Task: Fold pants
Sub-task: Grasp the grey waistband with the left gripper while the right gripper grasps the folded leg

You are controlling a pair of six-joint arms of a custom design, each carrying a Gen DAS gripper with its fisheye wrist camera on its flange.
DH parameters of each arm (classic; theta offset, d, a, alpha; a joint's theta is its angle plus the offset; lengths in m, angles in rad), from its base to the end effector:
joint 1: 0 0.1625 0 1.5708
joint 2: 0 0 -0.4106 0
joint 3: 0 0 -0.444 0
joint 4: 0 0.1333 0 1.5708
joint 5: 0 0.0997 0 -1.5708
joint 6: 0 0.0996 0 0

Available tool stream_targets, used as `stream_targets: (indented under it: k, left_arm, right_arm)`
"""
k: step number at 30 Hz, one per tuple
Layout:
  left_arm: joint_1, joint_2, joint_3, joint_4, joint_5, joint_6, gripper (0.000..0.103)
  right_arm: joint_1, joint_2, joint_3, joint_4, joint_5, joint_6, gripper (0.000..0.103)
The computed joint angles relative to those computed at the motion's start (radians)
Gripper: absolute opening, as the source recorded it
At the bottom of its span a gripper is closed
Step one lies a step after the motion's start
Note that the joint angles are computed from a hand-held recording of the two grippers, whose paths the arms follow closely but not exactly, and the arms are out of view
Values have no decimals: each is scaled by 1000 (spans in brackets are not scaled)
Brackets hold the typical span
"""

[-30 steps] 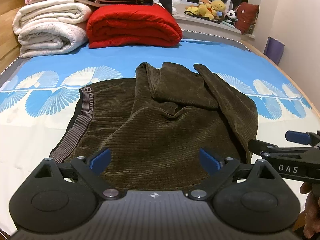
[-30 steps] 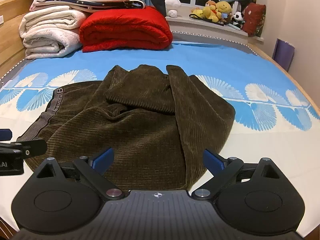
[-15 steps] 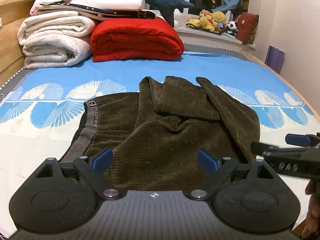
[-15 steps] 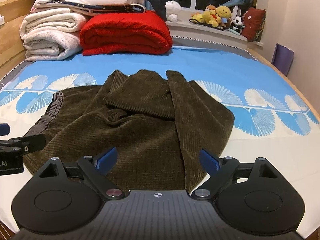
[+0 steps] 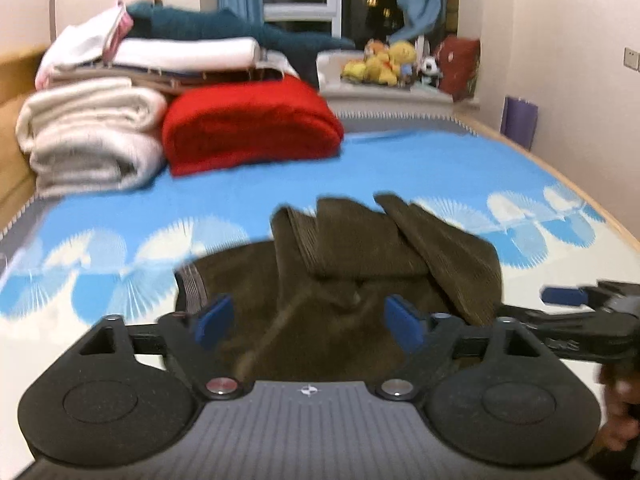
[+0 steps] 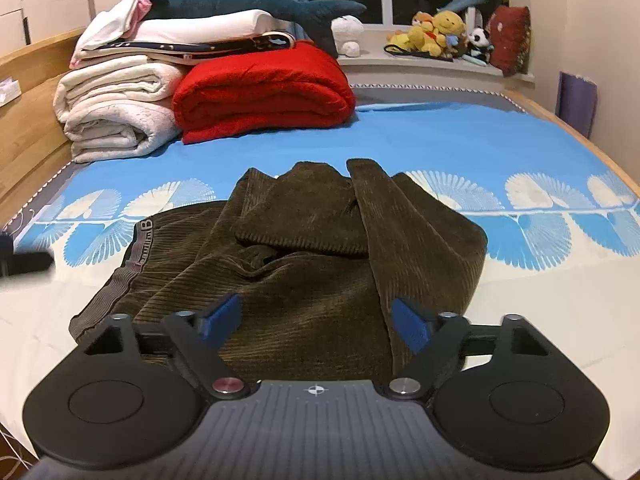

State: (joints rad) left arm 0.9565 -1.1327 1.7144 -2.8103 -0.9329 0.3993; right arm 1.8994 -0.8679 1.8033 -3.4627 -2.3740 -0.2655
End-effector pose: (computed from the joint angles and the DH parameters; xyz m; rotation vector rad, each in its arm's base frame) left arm -0.2305 -0.6610 0.2880 0.9406 2.2589 -0.9112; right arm 0.2658 -0.5886 0.1600 0.1754 -2.1777 1.1341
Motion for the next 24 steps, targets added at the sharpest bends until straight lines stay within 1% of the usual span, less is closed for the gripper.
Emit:
stream_targets:
  k: [2,3,5,6,7,8,9,10,11,13,14,15,17,18,19,20,22,24]
  left_arm:
    - [37,35,-52,-16,-42,27,70]
    - [54,50,-72,-19,-57,32,66]
    - [96,87,-104,-69,-78,53,66]
    - [115,98,-109,-81,-80,53,66]
    - [132,114,-126,-52,-49,31,66]
    - [140,141,-161,19,24,-20,66]
    - [145,172,-209,98,91,-84,65]
    - [151,196,-250,137,117,-117,66]
    - [160,217,-293,158,115,-138,66]
    - [175,241,-342,136,96,-136,68]
    - [181,250,-362,132,99,-138,68]
    - [188,258,-382,145,105,-150,67]
    - [208,271,-423,183,86,-187,64]
    - [216,281,-445,212,83,-210,57]
    - [224,294,-471,257,89,-233,47]
    - [233,303,-493,286,86,-239,46]
    - [244,307,-491,281,82,-219,46]
    - [252,327,-510,302,104,-208,47]
  right_arm:
    - [-5,0,-6,-19,-1,-26,63]
    - [-12,-1,-10,-36,7,-51,63]
    - [-27,-2,-32,-50,8,-88,63]
    - [-35,-1,-48,-40,1,-96,66]
    - [-49,-4,-62,-27,14,-105,68]
    - [-66,-3,-78,-9,31,-121,74]
    - [-80,5,-98,9,28,-138,79]
    - [-94,21,-125,21,17,-154,80]
    - [-113,40,-160,52,6,-157,80]
    - [-141,67,-215,134,-7,-136,80]
    - [-156,85,-249,182,-16,-119,80]
    - [-166,101,-271,205,-19,-114,80]
    - [-182,143,-334,256,-37,-113,80]
    - [-189,162,-363,289,-44,-105,80]
    - [-196,178,-387,306,-42,-105,80]
    - [-205,200,-416,319,-38,-114,80]
    - [-217,243,-471,343,-52,-143,80]
    - [-231,283,-523,383,-66,-168,80]
